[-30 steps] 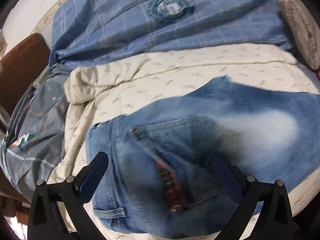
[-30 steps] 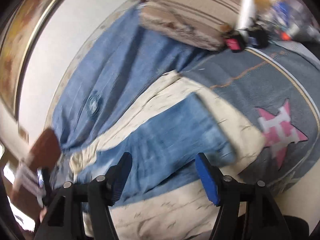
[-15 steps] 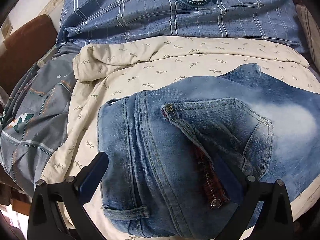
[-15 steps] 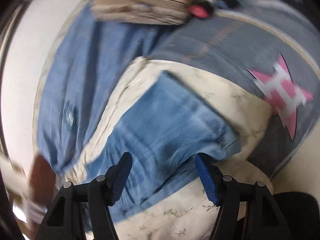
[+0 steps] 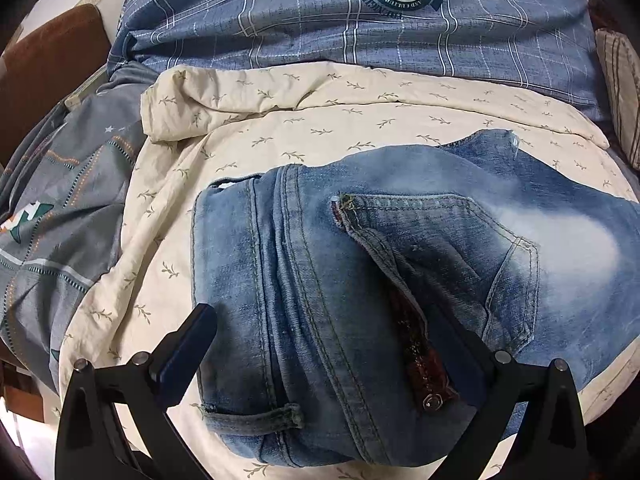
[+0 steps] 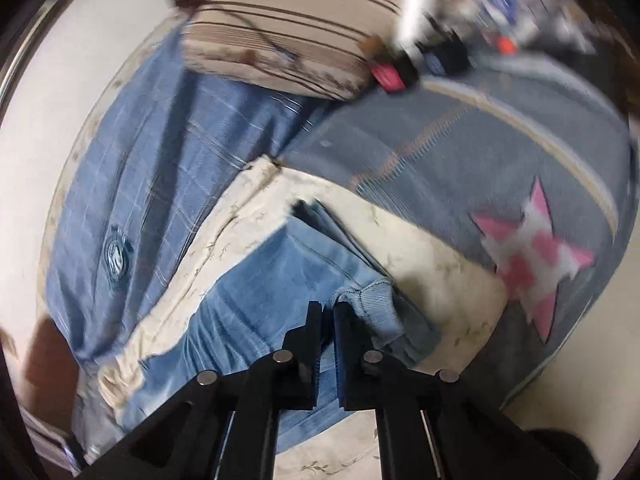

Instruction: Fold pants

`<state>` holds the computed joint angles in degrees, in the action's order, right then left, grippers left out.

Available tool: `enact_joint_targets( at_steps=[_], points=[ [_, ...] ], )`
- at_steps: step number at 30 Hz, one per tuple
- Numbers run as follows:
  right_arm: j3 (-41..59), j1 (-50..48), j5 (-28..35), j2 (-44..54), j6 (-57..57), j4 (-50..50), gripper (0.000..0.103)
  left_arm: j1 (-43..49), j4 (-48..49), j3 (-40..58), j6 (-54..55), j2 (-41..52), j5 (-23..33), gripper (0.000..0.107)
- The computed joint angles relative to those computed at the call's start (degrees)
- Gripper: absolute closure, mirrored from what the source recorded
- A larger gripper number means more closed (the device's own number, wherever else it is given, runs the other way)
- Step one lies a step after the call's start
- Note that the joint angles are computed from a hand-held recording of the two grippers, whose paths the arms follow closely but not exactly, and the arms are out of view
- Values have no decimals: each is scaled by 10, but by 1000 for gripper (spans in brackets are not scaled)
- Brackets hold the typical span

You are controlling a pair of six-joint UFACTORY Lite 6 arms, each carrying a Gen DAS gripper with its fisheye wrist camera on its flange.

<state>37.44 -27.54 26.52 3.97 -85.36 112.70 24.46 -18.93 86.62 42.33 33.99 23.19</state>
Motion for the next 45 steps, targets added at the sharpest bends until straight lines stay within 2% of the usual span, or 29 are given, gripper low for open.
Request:
enact_joint_targets(
  at_steps=[6,8,11,15,16,21,24,28,32,35,37,39,41,45],
  points=[
    [-46,2,-23,-70,-27,5,98,10,-27,8,24,6,16,4],
    [-54,-13,-16,-67,13,-48,98,13,-32,14,30,11,21,4],
    [-59,-69,49,-32,109,-158,96,15,-39,19,34,14,27,4],
    [-60,-140,145,3,141,-188,93,14,-36,19,29,12,30,4],
    [-53,-146,155,10,160,-202,90,14,-33,17,25,9,30,4],
    [-49,-139,193,16,175,-207,88,18,-37,-11,22,-28,27,4],
    [-56,-123,211,17,153,-183,81,19,-62,-42,60,-65,21,4],
    [-62,-118,221,37,139,-159,43,13,-94,-67,103,-94,20,4],
    [-69,-121,250,43,101,-127,42,-1,-70,-64,77,-83,10,4],
    [-43,-99,207,68,127,-141,42,-11,-33,-55,36,-63,-1,4],
    [-35,-99,217,88,106,-121,42,-14,-6,-48,11,-48,-11,4],
    [-17,-91,200,108,108,-119,42,-17,42,-37,-37,-27,-17,4],
    [2,-84,183,132,116,-116,42,-9,22,-18,-27,-9,2,4],
    [21,-89,211,169,101,-87,42,-10,25,-11,-34,-6,7,4]
  ],
)
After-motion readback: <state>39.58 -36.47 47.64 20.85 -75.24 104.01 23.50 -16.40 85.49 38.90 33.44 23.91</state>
